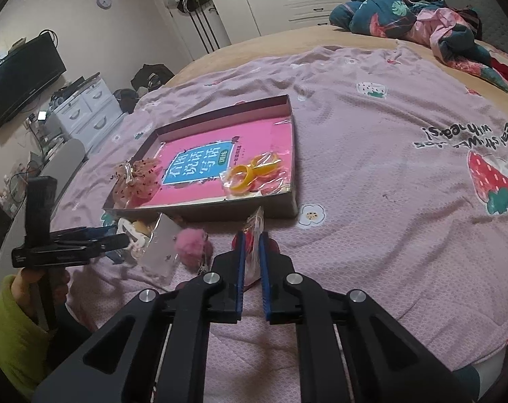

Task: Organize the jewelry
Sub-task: 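Close the left tool on the white claw clip while the right lifts the packet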

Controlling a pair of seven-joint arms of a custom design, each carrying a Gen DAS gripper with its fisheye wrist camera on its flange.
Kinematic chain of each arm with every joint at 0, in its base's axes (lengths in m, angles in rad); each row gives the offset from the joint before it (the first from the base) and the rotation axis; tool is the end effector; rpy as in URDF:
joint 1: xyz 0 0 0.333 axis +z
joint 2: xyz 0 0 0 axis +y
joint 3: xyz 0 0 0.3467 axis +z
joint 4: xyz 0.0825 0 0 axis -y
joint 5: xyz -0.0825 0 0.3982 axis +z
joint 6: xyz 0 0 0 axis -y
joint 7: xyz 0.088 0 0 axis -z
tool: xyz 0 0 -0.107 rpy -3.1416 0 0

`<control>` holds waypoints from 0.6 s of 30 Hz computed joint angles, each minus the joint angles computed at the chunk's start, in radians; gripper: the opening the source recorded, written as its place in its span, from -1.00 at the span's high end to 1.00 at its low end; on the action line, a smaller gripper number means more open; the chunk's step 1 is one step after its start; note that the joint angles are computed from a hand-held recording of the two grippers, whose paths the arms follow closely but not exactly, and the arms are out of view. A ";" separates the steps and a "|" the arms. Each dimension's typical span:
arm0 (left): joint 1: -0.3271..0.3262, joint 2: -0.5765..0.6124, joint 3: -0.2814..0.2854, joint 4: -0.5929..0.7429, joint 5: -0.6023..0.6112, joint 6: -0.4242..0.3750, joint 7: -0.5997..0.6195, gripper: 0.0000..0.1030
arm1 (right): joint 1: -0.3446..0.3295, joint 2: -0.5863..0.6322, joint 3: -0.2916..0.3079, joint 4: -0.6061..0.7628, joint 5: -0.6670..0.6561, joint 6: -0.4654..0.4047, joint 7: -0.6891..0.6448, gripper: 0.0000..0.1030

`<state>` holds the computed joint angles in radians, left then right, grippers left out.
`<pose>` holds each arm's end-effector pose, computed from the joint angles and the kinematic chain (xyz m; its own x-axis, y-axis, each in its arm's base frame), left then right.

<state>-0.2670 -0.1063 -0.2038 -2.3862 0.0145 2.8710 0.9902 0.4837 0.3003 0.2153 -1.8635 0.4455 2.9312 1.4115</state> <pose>0.4748 -0.2447 0.4488 0.0150 -0.9607 0.2773 -0.8629 -0.1525 -0.4818 0.5560 0.4119 0.4671 0.4973 -0.8079 -0.3161 -0.7339 -0.1974 -0.6500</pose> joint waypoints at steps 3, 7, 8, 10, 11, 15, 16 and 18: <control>-0.032 0.030 0.025 0.018 -0.140 0.007 0.129 -0.44 | 0.000 0.002 0.002 0.004 0.003 -0.001 -0.002 0.85; -0.021 0.067 0.010 0.051 -0.194 -0.007 0.204 -0.52 | 0.002 0.003 0.001 0.006 0.003 -0.004 0.000 0.85; -0.015 0.069 0.005 0.057 -0.189 -0.012 0.202 -0.52 | 0.002 0.003 0.000 0.006 0.002 -0.004 0.000 0.85; -0.002 0.067 -0.006 0.063 -0.127 -0.017 0.154 -0.34 | 0.001 0.004 0.002 0.008 0.004 -0.004 -0.001 0.85; 0.006 0.064 -0.011 0.064 -0.078 -0.018 0.115 -0.17 | 0.002 0.004 0.002 0.008 0.005 -0.002 -0.002 0.85; 0.008 0.032 -0.011 0.046 -0.058 0.001 0.090 0.24 | 0.000 0.005 0.005 0.008 0.010 0.003 -0.005 0.85; 0.009 0.016 -0.010 0.036 -0.049 0.008 0.080 0.29 | -0.002 0.005 0.007 0.007 0.014 0.004 -0.009 0.85; 0.005 -0.005 -0.006 0.026 -0.041 0.009 0.078 0.35 | -0.003 0.004 0.009 0.006 0.017 0.007 -0.011 0.85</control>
<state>-0.2623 -0.1112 -0.2102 -2.3606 -0.0268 2.8805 1.0678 0.4811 0.3046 0.2240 -1.8574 0.4629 2.9383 1.4008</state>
